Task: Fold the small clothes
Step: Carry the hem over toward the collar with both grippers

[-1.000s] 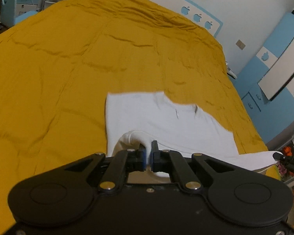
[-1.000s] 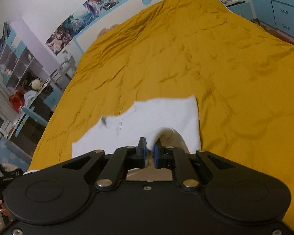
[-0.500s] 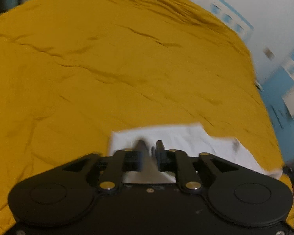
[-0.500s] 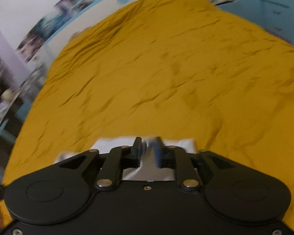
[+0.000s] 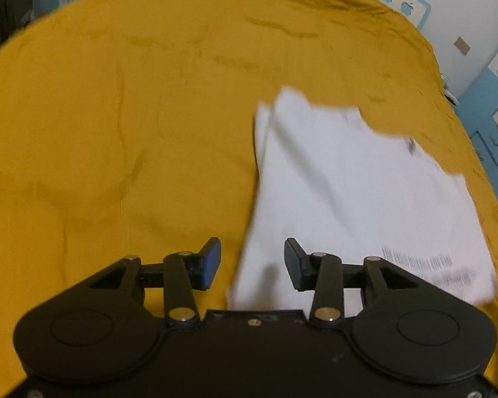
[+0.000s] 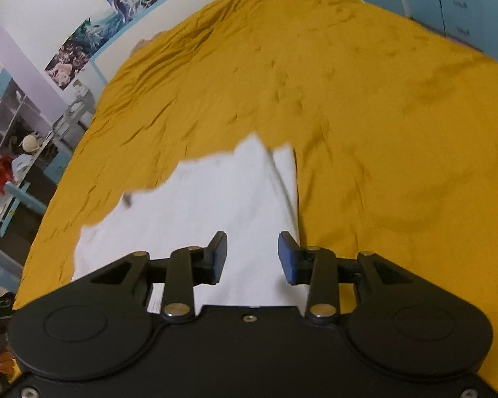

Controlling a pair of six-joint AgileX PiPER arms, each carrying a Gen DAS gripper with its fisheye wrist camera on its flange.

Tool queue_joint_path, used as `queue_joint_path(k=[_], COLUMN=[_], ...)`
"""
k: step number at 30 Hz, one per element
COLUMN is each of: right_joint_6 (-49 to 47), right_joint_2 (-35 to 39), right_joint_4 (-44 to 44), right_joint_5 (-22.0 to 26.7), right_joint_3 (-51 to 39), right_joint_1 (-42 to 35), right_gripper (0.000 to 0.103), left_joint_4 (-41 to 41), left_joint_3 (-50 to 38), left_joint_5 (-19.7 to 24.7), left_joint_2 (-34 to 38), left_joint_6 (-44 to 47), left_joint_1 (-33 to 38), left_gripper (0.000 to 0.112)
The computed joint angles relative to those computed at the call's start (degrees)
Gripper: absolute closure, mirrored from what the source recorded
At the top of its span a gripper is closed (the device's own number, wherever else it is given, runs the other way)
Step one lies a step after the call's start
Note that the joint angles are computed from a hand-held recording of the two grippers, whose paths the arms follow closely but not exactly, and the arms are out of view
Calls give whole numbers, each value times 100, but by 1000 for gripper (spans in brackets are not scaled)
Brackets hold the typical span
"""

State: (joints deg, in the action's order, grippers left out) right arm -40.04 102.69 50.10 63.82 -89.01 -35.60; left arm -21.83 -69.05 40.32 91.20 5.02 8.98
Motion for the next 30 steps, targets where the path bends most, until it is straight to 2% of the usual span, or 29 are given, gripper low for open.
queue_joint_path(k=[5,6,8,10,14,22,24,25,26,27,28,30], right_joint_6=[-331,-258,-209,-150,90,562,642,669,684,681,672,681], right_joint_2=[-527,-564,-642,-639,-516,-2,117,178,219,231,253,275], right_joint_4=[-15,-22,15,49,186,493,568,604,609,598,576,531], right_joint_5=[304,288,221,74,-377,-842,-892,-886,-882,-920,-926,-904], right_joint_3=[1019,1112,1367,1595,1818,1732,1652,1600,1550,1526,1487,1406], right_joint_1=[-328,-296,-256,-271,-145,52,78,94,116,138,158,177], right_gripper=[67,67,67,67,67,67,66,67,73,79,88,89], left_joint_4=[-330,-592,-1126,-1196,-1500,-1717,-1549,-1532,-1487,-1471,-1564,-1270], left_joint_3=[1119,1245,1476,1573,1535,910,752,667,616,526,428,324], left_joint_5=[-224,-285,-469,-741,-924,-1192,-1185,-1186,-1200,-1168,-1075,-1052], left_joint_2=[-642,-680,-726,-717,-428,452,533,600,630,688,769,799], left_joint_6=[-97,34,334,207,140,-79,-234,-221,-218,-175,-45,-273], left_joint_1=[-161,-141,-151,-288,-315,-283,-309,-316,-336,-356,-337,-412], left_gripper=[64,63,53,51,51,51,52,56,76,90,98,100])
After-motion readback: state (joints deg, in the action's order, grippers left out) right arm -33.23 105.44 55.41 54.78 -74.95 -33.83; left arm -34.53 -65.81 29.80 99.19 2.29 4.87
